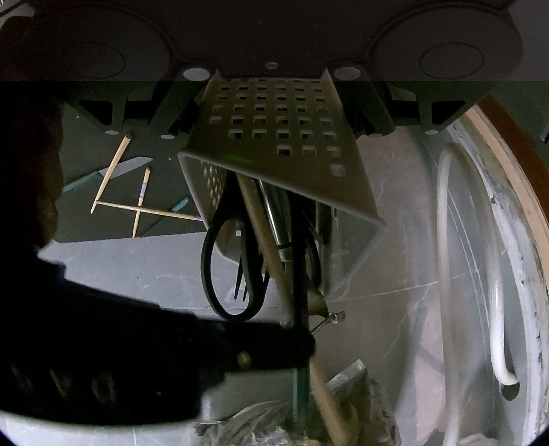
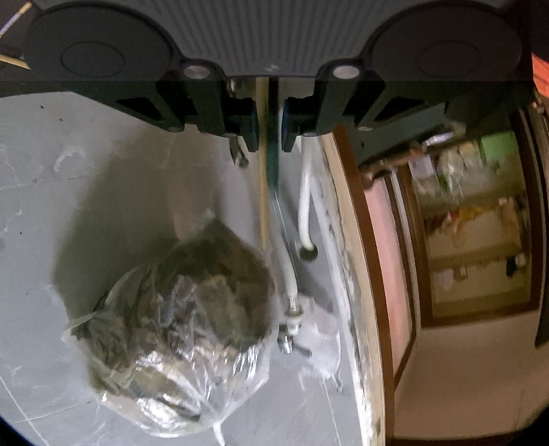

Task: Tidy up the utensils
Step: 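Carry the chopstick and pen with the right tool into the basket and release, then move the right tool back over the remaining chopsticks on the table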

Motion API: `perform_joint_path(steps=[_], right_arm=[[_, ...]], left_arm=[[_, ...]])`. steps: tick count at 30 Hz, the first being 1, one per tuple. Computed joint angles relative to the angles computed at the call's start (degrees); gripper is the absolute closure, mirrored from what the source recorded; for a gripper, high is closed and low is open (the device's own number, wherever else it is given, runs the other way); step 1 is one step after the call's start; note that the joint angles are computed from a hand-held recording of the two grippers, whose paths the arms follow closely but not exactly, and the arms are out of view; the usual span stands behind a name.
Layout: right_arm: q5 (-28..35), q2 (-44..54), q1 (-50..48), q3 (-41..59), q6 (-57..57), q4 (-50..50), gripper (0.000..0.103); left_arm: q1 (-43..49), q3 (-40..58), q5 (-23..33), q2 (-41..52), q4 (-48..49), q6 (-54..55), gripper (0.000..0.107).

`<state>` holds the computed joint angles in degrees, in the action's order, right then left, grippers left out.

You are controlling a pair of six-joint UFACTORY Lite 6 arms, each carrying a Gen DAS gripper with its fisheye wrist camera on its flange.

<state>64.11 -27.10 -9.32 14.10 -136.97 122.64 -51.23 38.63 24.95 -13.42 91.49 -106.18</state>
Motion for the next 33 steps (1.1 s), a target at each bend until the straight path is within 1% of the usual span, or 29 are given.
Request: perform_joint_path(steps=[1, 3, 5, 6, 7, 8, 10, 11, 12, 14, 15, 17, 19, 21, 23, 27, 29, 31, 33], right_arm=[[-0.8, -0.5, -0.6, 0.2, 1.1, -1.3, 0.072], [-3.1, -2.4, -1.5, 1.0, 4.0, -4.4, 0.051], [-3.6, -4.3, -3.4, 1.5, 7.1, -7.4, 0.048], [-4.0, -5.8, -4.6, 1.7, 9.5, -9.4, 0.043], [-4.1, -7.1, -5.8, 1.9, 11.3, -11.0, 0.034], [-4.4, -8.5, -6.9, 1.9, 13.1, -12.3, 0.030], [-4.9, -11.6, -9.7, 2.1, 17.2, -15.3, 0.018], [-4.4, -12.9, -11.6, 2.2, 19.4, -17.1, 0.014], [-4.2, -13.9, -13.5, 2.5, 21.8, -18.9, 0.009], [-3.8, -15.4, -17.6, 3.5, 26.1, -22.3, 0.005], [-3.4, -16.2, -20.0, 4.0, 28.3, -24.0, 0.000], [-3.9, -16.8, -23.8, 5.5, 32.6, -27.3, 0.000], [-4.0, -15.4, -27.8, 7.4, 36.8, -31.0, 0.000], [-5.8, -13.4, -30.7, 9.2, 40.8, -34.7, 0.000], [-9.3, -10.9, -32.0, 11.0, 44.6, -38.5, 0.000], [-18.9, -2.3, -31.3, 16.3, 55.3, -50.3, 0.000], [-22.5, 2.5, -30.9, 18.9, 61.2, -56.9, 0.000], [-24.1, 6.1, -31.5, 20.3, 63.7, -60.5, 0.000], [-24.3, 9.1, -33.2, 20.8, 63.0, -61.6, 0.000]], left_arm=[[0.3, 0.0, -0.3, 0.1, 0.3, -0.7, 0.031], [0.4, 0.1, -0.2, 0.4, 1.1, -1.5, 0.031], [0.5, -0.1, -0.1, 0.5, 2.5, -3.0, 0.031], [0.7, -0.3, -0.3, 0.5, 3.3, -3.6, 0.031], [0.6, -0.6, -0.1, 0.3, 3.9, -4.4, 0.031], [0.6, -0.8, -0.1, 0.3, 4.3, -4.9, 0.031], [0.7, -0.9, -0.1, 0.5, 5.0, -5.6, 0.031], [0.5, -0.9, 0.2, 0.6, 5.3, -6.1, 0.031], [0.9, -1.0, -1.0, 0.5, 6.3, -6.4, 0.031], [0.7, -1.0, -0.7, 0.6, 6.6, -6.8, 0.031], [0.8, -1.0, -0.7, 0.7, 6.8, -7.0, 0.031], [0.7, -1.0, -0.5, 0.7, 6.8, -7.1, 0.031], [0.4, -1.1, -0.2, 0.8, 6.9, -7.5, 0.031], [0.3, -1.2, 0.0, 0.7, 7.0, -7.6, 0.031], [0.4, -1.3, 0.0, 0.7, 7.3, -7.7, 0.031], [-0.1, -0.9, 0.7, 0.9, 5.3, -6.4, 0.030], [-0.8, -0.4, 1.6, 1.2, 3.8, -5.8, 0.030], [-1.8, -0.2, 2.9, 1.4, 2.2, -5.1, 0.030], [-2.6, 0.4, 4.0, 1.8, 0.6, -4.3, 0.030]])
